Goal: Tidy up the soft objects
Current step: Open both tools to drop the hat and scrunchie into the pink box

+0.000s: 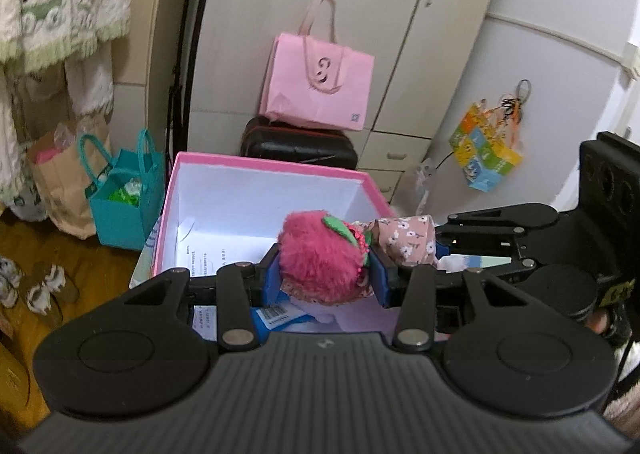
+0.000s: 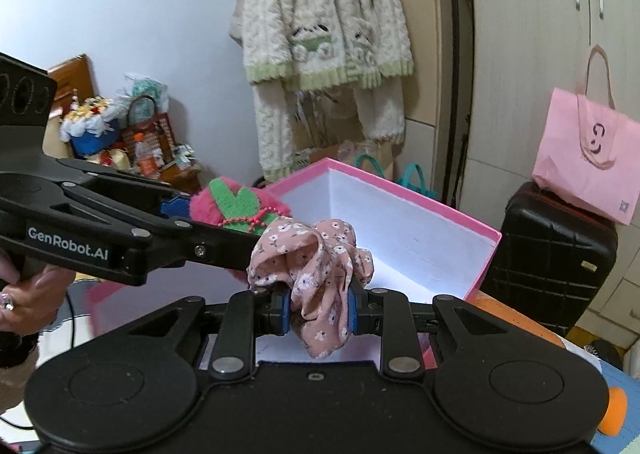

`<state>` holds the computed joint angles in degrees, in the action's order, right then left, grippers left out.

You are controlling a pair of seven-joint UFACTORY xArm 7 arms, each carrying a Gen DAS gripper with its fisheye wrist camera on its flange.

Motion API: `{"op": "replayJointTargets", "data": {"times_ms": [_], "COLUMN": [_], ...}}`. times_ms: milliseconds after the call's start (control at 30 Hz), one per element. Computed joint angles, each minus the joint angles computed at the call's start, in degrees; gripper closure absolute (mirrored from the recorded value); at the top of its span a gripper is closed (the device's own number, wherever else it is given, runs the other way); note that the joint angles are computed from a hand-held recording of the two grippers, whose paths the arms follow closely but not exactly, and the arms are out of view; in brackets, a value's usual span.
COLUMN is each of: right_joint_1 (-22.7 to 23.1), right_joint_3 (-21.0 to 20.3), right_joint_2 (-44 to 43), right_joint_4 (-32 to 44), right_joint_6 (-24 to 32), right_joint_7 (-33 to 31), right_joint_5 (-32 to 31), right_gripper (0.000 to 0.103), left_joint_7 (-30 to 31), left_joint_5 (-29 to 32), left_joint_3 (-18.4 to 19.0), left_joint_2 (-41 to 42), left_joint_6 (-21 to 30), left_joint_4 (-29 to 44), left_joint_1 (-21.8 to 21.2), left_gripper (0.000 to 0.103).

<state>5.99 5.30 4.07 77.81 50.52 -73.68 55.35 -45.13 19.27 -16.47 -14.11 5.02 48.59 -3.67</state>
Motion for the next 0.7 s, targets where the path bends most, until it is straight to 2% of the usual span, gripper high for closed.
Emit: {"op": "replayJointTargets", "data": {"times_ms": [100, 167, 300, 400, 433, 500, 533, 667, 700], "right_joint_1": [0.85, 1.12, 1.43, 1.86, 1.96, 1.99, 2.04, 2.20, 2.18], "right_joint_3": [0.65, 1.07, 1.79, 2.35, 2.45, 2.54, 2.55, 2.41, 2.25], "right_joint_2": [1.74, 2.32, 3.43, 3.67, 3.70, 3.38, 3.17, 1.42, 0.89], "right_joint_4": [0.88, 1.22, 2.00, 1.70, 1.59, 1.00, 0.71, -1.24, -1.59], "right_joint_6": [-3.25, -4.55, -6.25, -8.69, -9.16, -9.81, -10.23, -11.94, -11.86], "right_joint_7": [1.50, 2.19, 3.81, 4.66, 5.13, 5.93, 6.31, 6.83, 7.10], "right_joint_5": [-2.34, -3.95, -5.91, -7.60, -8.31, -9.30, -9.77, -10.61, -10.57], "right_gripper": [0.072, 0.072, 0.072, 0.072, 0.069, 0.061, 0.052, 0.035, 0.028], "left_joint_7": [-1.11, -5.44, -6.11, -13.11, -14.79, -13.37, -12.94, -13.48, -13.27], "left_joint_5": [1.66, 6.16, 6.73, 15.18, 17.03, 15.91, 15.77, 16.80, 16.56], "left_joint_3": [-0.62, -2.21, 0.73, -1.13, -1.15, 0.12, 0.84, 2.83, 3.16], "left_joint_2": [2.60, 3.75, 4.49, 5.52, 5.89, 6.40, 6.15, 4.44, 3.63], "left_joint_6": [1.07, 3.49, 3.66, 8.98, 10.23, 13.21, 13.83, 14.90, 14.78], "left_joint_4": [1.67, 3.41, 4.14, 7.00, 7.69, 8.79, 8.73, 7.94, 7.33], "left_joint_1": [1.36, 3.32, 0.53, 2.03, 1.86, -0.20, -1.03, -3.49, -3.85], "left_gripper": [0.060, 0.060, 0.060, 0.058, 0.055, 0.055, 0.055, 0.050, 0.050]}}
